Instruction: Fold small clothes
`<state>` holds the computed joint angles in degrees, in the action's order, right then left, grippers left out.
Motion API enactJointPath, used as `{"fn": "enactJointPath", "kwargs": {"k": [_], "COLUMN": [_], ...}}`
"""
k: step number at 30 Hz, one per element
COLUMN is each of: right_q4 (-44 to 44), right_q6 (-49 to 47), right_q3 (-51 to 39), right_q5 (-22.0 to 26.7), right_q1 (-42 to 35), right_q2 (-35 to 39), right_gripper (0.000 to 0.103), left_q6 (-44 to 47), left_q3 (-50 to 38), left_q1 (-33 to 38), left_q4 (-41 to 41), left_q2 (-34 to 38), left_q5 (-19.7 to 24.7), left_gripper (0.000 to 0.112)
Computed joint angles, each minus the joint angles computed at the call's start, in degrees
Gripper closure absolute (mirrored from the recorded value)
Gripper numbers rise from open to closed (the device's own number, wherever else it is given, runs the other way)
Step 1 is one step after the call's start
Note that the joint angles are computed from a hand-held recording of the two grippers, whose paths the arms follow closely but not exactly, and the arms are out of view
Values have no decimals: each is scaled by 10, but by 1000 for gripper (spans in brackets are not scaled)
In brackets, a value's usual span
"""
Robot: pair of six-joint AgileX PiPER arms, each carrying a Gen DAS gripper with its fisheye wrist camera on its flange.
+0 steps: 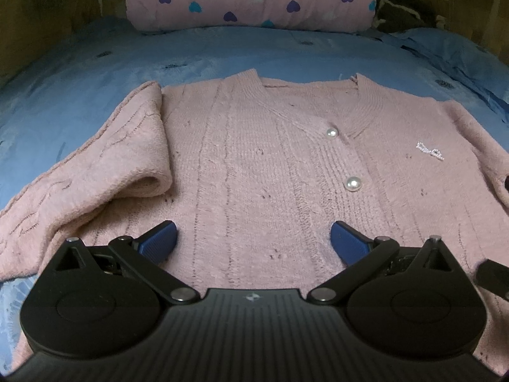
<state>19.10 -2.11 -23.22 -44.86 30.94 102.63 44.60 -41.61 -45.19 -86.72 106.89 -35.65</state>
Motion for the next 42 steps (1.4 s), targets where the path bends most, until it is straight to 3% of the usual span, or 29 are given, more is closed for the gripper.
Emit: {"fn": "enactJointPath", "kwargs": {"k": [4,7,10,18,21,24,29,32,34,37,42], "right_q4": [-24,9,41,283,270,323,237,218,144,82,71], "right_q6": [-15,-67,-112,-378,-381,-423,-320,-279,-195,-142,-137], "right_q3": [46,63,52,-23,-54,-74,-37,-41,-23,-11,-39], "right_q5": [-5,-13,23,76,128,106,113,134,143,146,181], "right_q1": [-13,-15,-37,-58,-92,-87,-134,-167,-192,-215,-239], "right_q2": [-58,-93,-119,-96,-83,-53,-71,-73,-91,-112,-85], "right_gripper": [0,0,0,0,0,0,0,0,1,0,1], "left_q6": [43,62,93,152,138,114,103,80,73,59,75], "left_q3": [3,15,18,-1,2,12,10,22,30,42,62], "left_q1": [-6,3,22,73,88,101,113,133,150,188,239], "left_q4": [-35,-38,-44,-31,-11,16,28,44,49,55,38], "left_q2": [-19,-47,-73,-63,-55,-49,-22,-30,-44,-72,-126], "left_q5": [-39,-74,-87,-83,-74,-70,-96,-87,-70,-31,30], "left_gripper": [9,9,9,9,9,9,12,38,74,99,100]}}
